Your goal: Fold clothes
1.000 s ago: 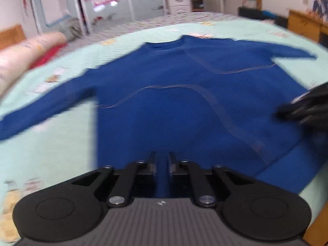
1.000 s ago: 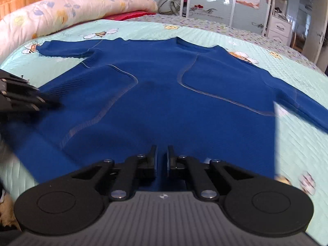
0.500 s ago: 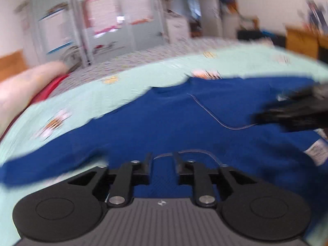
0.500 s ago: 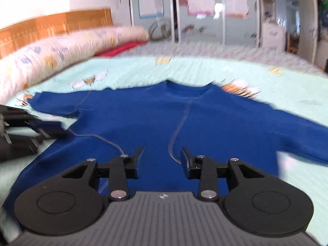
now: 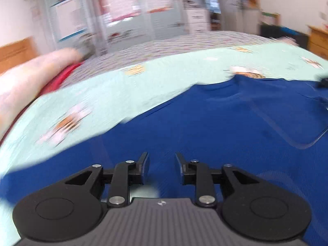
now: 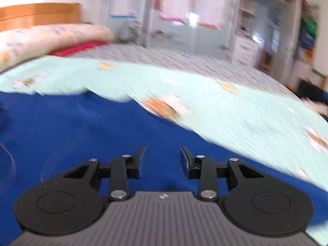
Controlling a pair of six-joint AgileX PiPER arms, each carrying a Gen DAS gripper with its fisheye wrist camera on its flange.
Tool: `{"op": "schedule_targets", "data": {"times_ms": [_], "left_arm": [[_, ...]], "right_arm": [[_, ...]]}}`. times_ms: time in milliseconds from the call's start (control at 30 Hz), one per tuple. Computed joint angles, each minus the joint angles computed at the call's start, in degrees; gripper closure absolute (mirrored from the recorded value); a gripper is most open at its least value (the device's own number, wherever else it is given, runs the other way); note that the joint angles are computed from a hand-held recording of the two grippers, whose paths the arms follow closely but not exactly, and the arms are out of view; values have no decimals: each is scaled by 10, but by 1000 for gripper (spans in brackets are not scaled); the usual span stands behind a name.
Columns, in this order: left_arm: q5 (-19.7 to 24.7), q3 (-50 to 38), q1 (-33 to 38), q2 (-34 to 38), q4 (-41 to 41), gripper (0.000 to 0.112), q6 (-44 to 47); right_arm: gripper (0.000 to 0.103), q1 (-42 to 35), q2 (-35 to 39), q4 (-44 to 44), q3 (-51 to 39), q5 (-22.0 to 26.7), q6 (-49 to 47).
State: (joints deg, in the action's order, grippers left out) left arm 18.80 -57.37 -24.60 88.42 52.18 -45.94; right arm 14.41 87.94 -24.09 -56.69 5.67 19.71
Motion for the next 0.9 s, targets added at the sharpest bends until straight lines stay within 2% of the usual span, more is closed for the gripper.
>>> {"op": "schedule_targets", "data": {"times_ms": [33, 67, 100, 133, 167, 200, 233, 267, 300, 333, 367, 433, 500, 533, 600, 667, 733, 767, 833, 900], "left_arm": [[7, -22, -4, 30, 11, 81, -15], [8, -36, -5, 55, 44, 79, -52], [15, -50, -10, 83, 92, 79, -110], [23, -64, -14, 110, 141, 73, -167], [33, -80, -19, 139, 188, 56, -224], [42, -93, -23, 166, 236, 44, -282], [55, -89, -19, 170, 275, 28, -339], [49, -75, -11, 165, 302, 23, -396], [43, -61, -3, 160, 328, 23, -453], [29, -52, 8, 157, 360, 24, -508], [14, -47, 20, 154, 373, 25, -539], [25, -54, 14, 159, 373, 25, -538], [41, -47, 4, 155, 382, 25, -542], [39, -44, 6, 153, 387, 25, -548], [24, -40, 19, 147, 393, 25, -553], [19, -36, 23, 150, 418, 25, -581], [21, -25, 18, 144, 427, 25, -597], [22, -18, 15, 138, 427, 25, -601], [23, -16, 14, 136, 432, 25, -607], [23, -14, 13, 135, 436, 25, -613]], "right_arm": [[68, 19, 44, 35, -45, 11, -34], [69, 35, 92, 47, -99, 44, -46], [69, 50, 140, 36, -155, 87, -34], [69, 57, 181, 2, -196, 116, 0], [66, 58, 212, -54, -219, 122, 52], [59, 50, 226, -102, -221, 105, 99], [46, 32, 233, -127, -225, 92, 135], [48, 9, 243, -130, -243, 102, 163], [55, -9, 252, -117, -265, 122, 180], [78, -26, 263, -113, -289, 142, 207], [97, -37, 267, -132, -299, 151, 252], [96, -35, 240, -155, -272, 133, 273], [96, -8, 238, -97, -260, 95, 202], [93, 6, 252, -44, -276, 99, 145], [89, 6, 302, 51, -347, 132, 51], [90, -8, 361, 91, -437, 174, 25], [103, -51, 420, 154, -544, 222, 24], [103, -61, 434, 151, -572, 234, 57], [100, -59, 423, 100, -558, 217, 133], [100, -42, 362, 109, -459, 156, 118]]}}
